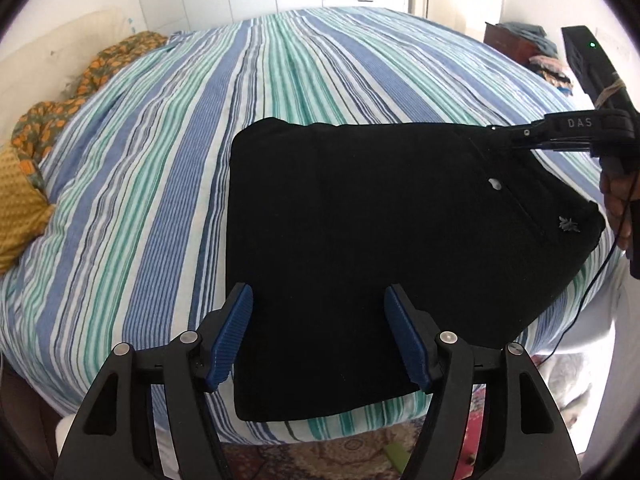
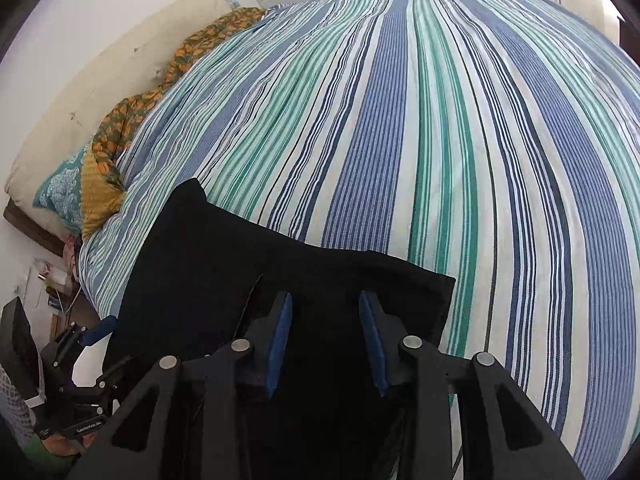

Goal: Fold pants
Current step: 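Fold the lifted edge onto the bundle with the right tool, release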

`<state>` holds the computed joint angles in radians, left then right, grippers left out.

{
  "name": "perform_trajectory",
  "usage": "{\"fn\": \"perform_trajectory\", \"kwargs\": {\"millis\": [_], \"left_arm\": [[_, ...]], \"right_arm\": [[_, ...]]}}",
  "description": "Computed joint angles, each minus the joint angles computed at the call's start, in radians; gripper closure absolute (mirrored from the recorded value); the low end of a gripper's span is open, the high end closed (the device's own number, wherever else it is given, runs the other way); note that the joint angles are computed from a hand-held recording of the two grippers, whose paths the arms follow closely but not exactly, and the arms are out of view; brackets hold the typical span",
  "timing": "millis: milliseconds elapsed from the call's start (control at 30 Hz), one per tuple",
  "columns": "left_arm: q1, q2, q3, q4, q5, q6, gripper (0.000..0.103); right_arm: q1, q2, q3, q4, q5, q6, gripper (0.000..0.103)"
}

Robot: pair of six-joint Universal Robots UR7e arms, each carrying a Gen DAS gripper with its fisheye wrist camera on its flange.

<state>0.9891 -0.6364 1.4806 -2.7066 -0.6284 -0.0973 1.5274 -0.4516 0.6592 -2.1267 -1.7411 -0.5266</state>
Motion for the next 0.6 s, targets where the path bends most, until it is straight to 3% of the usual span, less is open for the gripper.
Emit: {"fn": "perform_trajectory", "kwargs": {"millis": [67, 167, 300, 367, 467, 600], "left_arm": [[0.001, -0.022, 0.021, -0.035, -0.033, -0.038, 0.033], [0.0, -0.036, 0.039, -0.087, -0.063, -0.075, 0.033], [-0.006, -0.016, 0.036, -0.121, -0.046, -0.061, 0.026], [-0.004, 0.003, 0.023, -0.071, -0.034, -0.075, 0.024], [-0.012, 0.035, 0.022, -0.064, 0.014, -0.014, 0.019], [-0.009, 0.031, 0.031, -0.096, 0.005, -0.009, 0.017]], "right_arm": [[0.009, -0.066, 0.112, -0.105, -0.001, -0.024, 0.068], [0.037, -0.189, 0.319, -0.267, -0.001, -0.131, 0.068], [0.051, -0.357, 0.624, -0.482, 0.056, -0.228, 0.067], [0.047, -0.393, 0.731, -0.571, 0.034, -0.261, 0.063], [0.031, -0.356, 0.755, -0.56, -0.107, -0.207, 0.059], [0.011, -0.353, 0.764, -0.588, -0.067, -0.137, 0.059]]}}
